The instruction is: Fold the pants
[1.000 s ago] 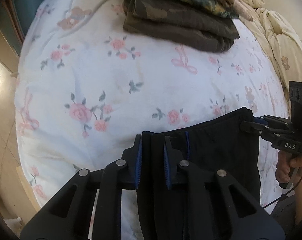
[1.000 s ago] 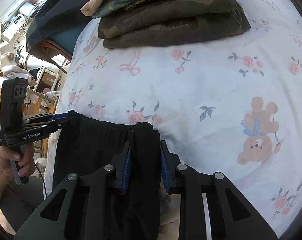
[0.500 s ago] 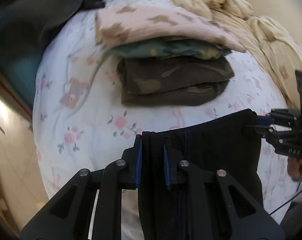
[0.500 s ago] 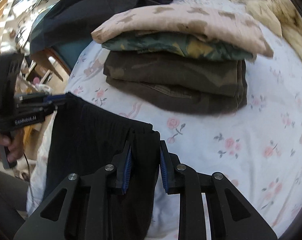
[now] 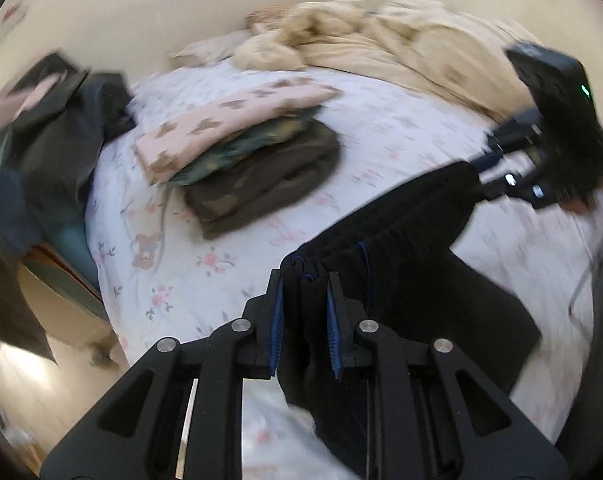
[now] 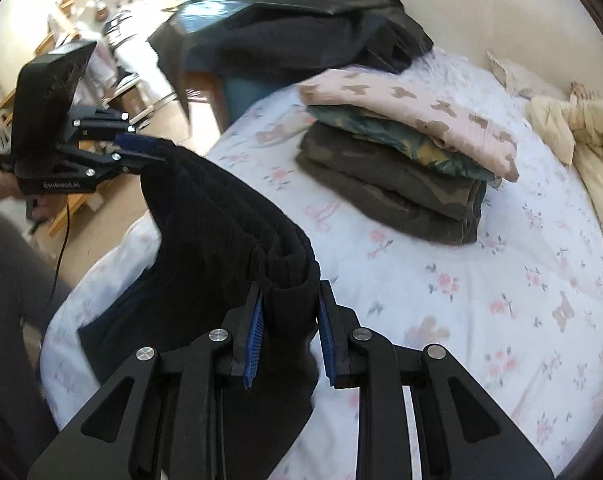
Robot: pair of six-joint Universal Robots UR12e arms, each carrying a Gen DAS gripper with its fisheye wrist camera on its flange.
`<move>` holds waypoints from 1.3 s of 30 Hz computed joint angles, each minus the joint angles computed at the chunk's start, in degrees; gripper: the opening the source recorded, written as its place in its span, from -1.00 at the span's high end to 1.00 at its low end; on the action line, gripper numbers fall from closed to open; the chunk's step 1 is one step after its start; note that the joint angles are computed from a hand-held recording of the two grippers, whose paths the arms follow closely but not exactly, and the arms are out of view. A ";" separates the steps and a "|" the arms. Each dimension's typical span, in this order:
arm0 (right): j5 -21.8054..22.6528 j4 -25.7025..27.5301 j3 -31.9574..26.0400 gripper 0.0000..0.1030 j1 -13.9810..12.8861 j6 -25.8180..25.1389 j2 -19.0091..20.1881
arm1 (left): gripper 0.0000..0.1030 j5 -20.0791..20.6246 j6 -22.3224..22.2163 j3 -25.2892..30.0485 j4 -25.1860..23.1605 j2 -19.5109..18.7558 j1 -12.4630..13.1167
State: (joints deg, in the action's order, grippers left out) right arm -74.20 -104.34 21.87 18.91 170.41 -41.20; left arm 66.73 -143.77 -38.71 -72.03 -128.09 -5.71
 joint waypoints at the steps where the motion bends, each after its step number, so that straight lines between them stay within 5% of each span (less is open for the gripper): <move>1: 0.09 -1.74 4.24 0.51 0.17 -1.02 -2.41 | 0.69 -0.08 1.06 -2.35 -1.01 1.71 -0.03; 7: -2.30 -5.48 21.28 0.51 2.24 -5.76 -12.40 | 0.69 3.99 10.66 -15.98 -0.05 10.15 -1.50; 14: -6.97 -1.53 26.93 0.51 5.20 -10.65 -14.72 | 0.65 13.25 20.93 -25.93 0.30 15.23 -3.63; 18: -9.23 1.19 28.23 0.49 6.26 -12.44 -15.11 | 0.55 18.15 23.29 -29.03 1.44 16.05 -4.75; 20: -11.58 2.15 28.24 0.46 6.73 -14.03 -15.09 | 0.46 19.17 23.97 -28.87 -0.47 15.83 -4.99; 23: -9.56 5.77 27.93 0.23 6.07 -11.24 -15.16 | -0.08 22.12 23.45 -26.94 -7.02 14.89 -5.26; 27: -5.44 15.27 26.29 0.20 5.10 -12.86 -15.28 | -0.09 21.86 25.71 -22.25 -18.27 13.61 -4.17; 31: -3.99 9.83 28.83 0.20 3.76 -8.39 -17.29 | -0.09 10.59 15.66 -14.95 -22.57 10.95 -1.00; 34: -3.21 2.27 28.47 0.20 2.60 2.77 -16.78 | -0.08 4.90 -2.34 -12.63 -16.96 9.08 0.44; 37: -4.49 -0.17 25.75 0.30 2.81 10.94 -14.71 | -0.07 6.14 -18.75 -12.99 -10.98 7.98 -0.24; 39: -6.21 0.65 22.83 0.34 3.71 13.38 -12.58 | -0.04 7.94 -21.24 -15.11 -8.01 8.29 -1.41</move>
